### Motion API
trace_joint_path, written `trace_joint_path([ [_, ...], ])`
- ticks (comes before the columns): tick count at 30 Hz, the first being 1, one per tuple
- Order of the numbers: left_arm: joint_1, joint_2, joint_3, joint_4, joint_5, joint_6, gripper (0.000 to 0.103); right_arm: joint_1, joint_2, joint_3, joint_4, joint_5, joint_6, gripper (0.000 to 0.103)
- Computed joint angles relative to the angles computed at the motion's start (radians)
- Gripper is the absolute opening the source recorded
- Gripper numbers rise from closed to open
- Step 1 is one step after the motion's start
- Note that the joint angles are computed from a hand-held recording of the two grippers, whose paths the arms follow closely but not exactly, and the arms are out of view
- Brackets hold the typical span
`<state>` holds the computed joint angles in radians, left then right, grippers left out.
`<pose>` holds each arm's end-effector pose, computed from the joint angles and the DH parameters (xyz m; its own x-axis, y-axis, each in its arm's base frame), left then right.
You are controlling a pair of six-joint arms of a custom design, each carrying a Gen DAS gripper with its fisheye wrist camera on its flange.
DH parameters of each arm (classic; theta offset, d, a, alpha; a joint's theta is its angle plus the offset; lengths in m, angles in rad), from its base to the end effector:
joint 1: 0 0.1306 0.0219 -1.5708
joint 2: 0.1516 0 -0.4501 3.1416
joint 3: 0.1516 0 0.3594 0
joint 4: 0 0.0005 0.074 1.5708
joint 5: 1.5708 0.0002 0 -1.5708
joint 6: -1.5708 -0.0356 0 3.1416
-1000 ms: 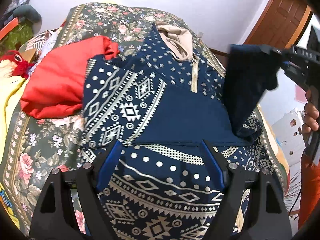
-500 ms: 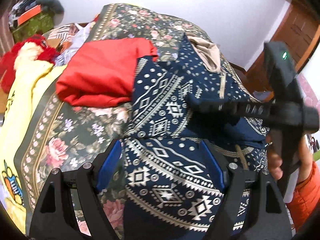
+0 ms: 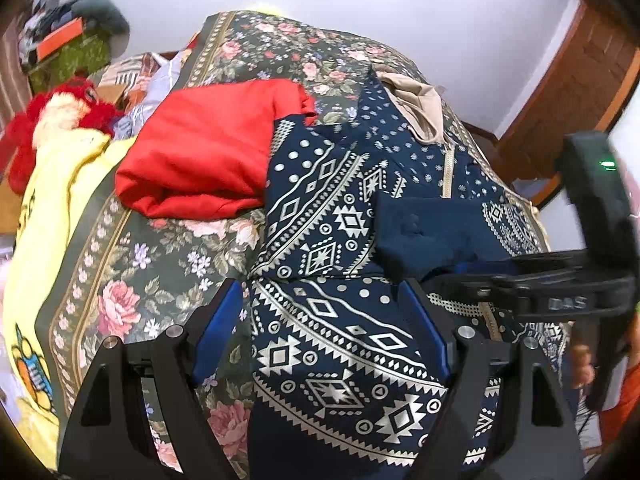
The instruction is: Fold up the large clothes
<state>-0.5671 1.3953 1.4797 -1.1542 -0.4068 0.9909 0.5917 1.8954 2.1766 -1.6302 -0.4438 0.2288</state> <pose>0.3618 -0.2143 0.5172 -0.6840 -0.4752 -0.5535 -0.4364 0.8745 -0.2116 0.4870 0.3451 0.5268 -0.6565 -0.6880 -0.3092 -0.7506 0.5554 0.3580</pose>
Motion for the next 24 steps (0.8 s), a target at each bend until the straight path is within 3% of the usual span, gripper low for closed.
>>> trace_joint_path([
  [3,-0.002,0.037,0.042,-0.013,0.003,-0.035,0.079,-0.048,-0.042,-0.034,0.056,0.015,0.020,0.047],
  [7,-0.006,0.108,0.112,-0.037,-0.002,-0.103,0.079,-0.130,-0.074,-0.065,0.136,0.059,-0.018,0.050],
  [12,-0.017,0.202,0.197,-0.100,-0.044,-0.178,0.079,-0.207,-0.078,-0.080,0.227,0.205,-0.052,0.051],
  [16,-0.027,0.260,0.231,-0.136,-0.069,-0.246,0.079,-0.260,-0.055,-0.066,0.245,0.266,-0.067,0.051],
  [19,-0.034,0.300,0.254,-0.197,-0.117,-0.251,0.079,-0.294,-0.035,-0.075,0.241,0.250,-0.113,0.051],
  [24,-0.013,0.318,0.248,-0.185,-0.097,-0.224,0.079,-0.308,0.003,-0.099,0.192,0.197,-0.168,0.051],
])
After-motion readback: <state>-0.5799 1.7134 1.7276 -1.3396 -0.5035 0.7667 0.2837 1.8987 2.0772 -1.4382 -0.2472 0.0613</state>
